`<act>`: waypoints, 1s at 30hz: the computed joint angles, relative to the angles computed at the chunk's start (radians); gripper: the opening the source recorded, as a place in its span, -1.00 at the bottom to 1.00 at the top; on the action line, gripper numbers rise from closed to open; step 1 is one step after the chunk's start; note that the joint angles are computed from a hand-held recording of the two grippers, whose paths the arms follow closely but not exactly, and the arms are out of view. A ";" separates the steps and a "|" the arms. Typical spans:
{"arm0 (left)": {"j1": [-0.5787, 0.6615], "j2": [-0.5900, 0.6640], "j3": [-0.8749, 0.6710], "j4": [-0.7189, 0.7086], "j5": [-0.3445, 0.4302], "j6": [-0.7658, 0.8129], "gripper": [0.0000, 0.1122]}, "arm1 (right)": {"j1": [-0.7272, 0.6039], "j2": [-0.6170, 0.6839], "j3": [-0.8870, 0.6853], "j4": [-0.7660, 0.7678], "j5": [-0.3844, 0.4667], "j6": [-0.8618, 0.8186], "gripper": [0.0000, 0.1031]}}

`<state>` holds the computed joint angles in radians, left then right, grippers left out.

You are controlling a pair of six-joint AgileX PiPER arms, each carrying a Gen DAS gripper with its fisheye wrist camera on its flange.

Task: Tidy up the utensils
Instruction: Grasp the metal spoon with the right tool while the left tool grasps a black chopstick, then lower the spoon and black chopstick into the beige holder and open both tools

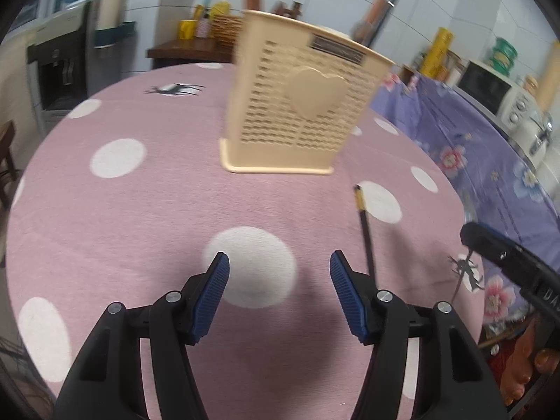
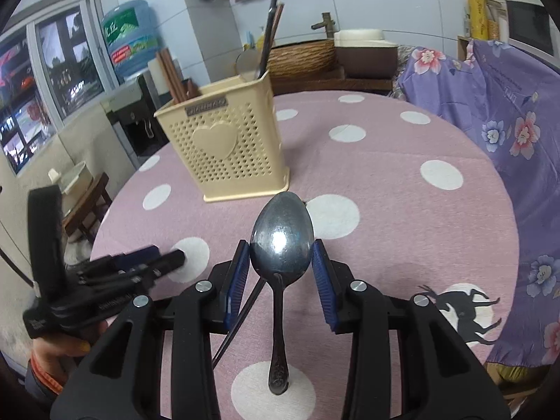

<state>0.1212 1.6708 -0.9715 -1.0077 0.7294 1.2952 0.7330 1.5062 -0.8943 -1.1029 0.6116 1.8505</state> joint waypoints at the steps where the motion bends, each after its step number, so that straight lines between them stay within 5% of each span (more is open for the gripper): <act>1: -0.023 -0.002 -0.002 0.012 -0.003 -0.007 -0.02 | 0.000 -0.015 0.010 -0.011 0.008 0.016 -0.27; 6: -0.187 0.034 -0.059 0.115 -0.030 -0.095 -0.20 | 0.009 -0.073 0.048 -0.047 0.051 0.071 -0.28; 15: -0.431 0.173 -0.206 0.392 -0.195 -0.418 -0.62 | 0.038 -0.132 0.085 -0.070 0.149 0.103 -0.28; 20: -0.474 0.200 -0.243 0.491 -0.239 -0.534 -0.83 | 0.029 -0.147 0.100 -0.075 0.148 0.111 -0.28; 30: -0.495 0.198 -0.244 0.566 -0.270 -0.596 -0.86 | 0.022 -0.151 0.110 -0.076 0.140 0.124 -0.28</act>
<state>-0.3738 1.8691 -1.2156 -0.4415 0.4597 0.6989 0.7552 1.3556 -0.7839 -1.1793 0.7517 1.9750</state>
